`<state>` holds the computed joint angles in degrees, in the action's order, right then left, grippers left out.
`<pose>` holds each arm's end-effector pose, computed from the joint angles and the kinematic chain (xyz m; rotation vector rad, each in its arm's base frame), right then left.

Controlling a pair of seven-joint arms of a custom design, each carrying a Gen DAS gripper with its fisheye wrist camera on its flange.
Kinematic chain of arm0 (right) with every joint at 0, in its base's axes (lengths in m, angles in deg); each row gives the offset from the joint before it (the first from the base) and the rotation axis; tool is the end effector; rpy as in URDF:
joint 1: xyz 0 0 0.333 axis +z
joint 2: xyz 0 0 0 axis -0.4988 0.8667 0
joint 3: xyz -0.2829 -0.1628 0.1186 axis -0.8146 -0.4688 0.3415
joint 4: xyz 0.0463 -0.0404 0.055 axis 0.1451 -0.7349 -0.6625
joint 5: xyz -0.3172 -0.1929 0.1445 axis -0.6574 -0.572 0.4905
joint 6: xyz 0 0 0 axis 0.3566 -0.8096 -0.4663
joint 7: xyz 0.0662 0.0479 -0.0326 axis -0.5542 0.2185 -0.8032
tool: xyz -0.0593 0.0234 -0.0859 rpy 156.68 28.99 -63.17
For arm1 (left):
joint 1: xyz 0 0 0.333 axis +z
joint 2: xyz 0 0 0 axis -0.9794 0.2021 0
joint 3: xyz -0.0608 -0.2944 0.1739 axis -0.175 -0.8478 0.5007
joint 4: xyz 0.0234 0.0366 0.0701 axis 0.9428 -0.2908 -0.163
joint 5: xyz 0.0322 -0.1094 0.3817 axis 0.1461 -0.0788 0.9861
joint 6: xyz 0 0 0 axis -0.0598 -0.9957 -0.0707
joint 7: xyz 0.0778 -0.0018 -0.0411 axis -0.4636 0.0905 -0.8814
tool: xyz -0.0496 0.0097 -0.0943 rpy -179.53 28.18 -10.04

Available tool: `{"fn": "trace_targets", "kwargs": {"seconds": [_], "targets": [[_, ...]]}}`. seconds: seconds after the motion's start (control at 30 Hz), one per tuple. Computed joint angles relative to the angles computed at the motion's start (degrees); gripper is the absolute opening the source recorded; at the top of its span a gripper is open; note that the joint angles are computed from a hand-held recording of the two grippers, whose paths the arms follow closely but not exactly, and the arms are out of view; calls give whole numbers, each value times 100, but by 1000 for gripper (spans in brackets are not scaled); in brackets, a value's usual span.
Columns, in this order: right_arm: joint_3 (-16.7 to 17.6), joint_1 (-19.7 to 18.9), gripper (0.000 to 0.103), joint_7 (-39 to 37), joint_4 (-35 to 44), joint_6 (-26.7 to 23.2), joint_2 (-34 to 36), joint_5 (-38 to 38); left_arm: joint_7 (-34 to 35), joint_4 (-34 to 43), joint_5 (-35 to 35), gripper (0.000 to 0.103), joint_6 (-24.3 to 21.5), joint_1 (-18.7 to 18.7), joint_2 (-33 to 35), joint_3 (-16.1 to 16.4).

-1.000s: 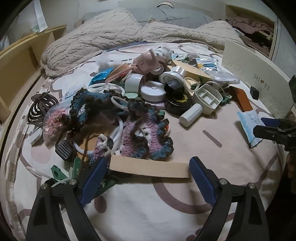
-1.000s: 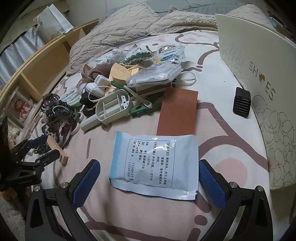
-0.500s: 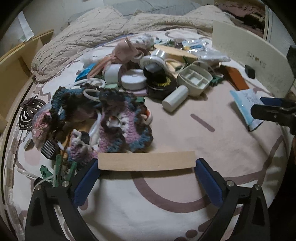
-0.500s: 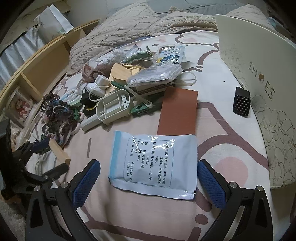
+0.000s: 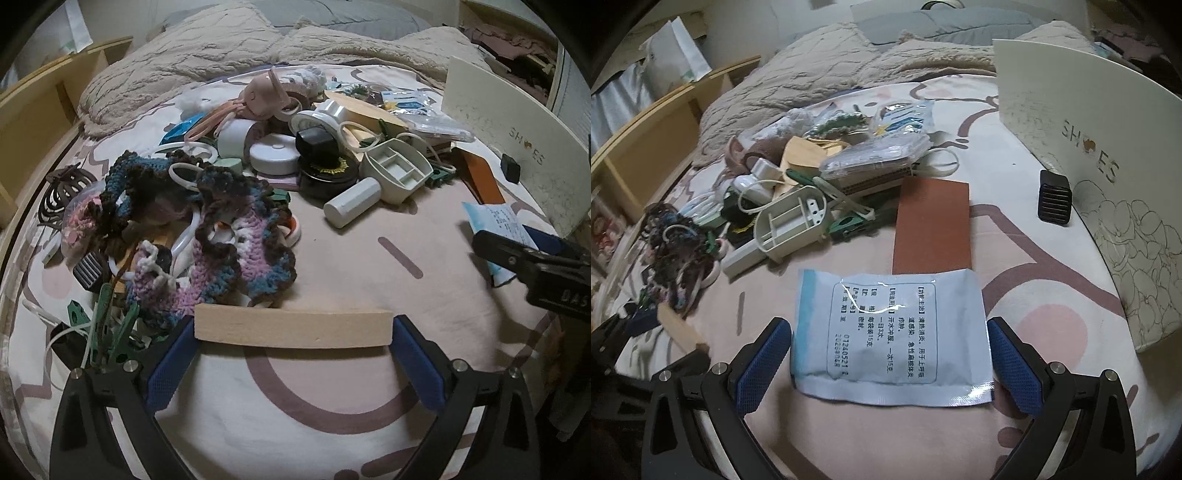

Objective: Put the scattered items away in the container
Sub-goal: 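Move the right tool down over the white medicine sachet, then close the right tool on the sachet edge and lift it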

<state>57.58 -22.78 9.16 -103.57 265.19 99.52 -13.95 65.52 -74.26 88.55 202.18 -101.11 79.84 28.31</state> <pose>0.6269 0.2068 0.2883 -1.8711 1.6648 -0.3318 0.5767 -0.0795 0.2866 -1.8206 1.9558 -0.5079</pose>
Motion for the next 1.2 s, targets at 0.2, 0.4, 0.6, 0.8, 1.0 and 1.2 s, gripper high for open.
{"fn": "trace_targets", "kwargs": {"seconds": [0.2, 0.4, 0.6, 0.8, 1.0, 1.2], "targets": [[-1229, 1205, 103, 339, 109, -124, 23, -79, -34, -2, -125, 102, 16, 128, -2, -135], [-1064, 1017, 103, 297, 58, -54, 7, -216, -57, -51, -285, 102, 121, 171, -18, -190], [-650, 618, 102, 175, -36, 96, -26, -203, 25, -93, -432, 102, 193, -196, 3, 148], [-807, 762, 92, 156, -77, 200, -54, -223, 49, -82, -581, 102, 194, -842, 106, 752], [-827, 783, 82, 130, -106, 272, -71, -240, 172, -139, -797, 100, 343, -1133, 134, 1002], [-799, 757, 82, 121, -113, 270, -79, -238, 504, -274, -1221, 100, 678, -1101, 47, 904]]}}
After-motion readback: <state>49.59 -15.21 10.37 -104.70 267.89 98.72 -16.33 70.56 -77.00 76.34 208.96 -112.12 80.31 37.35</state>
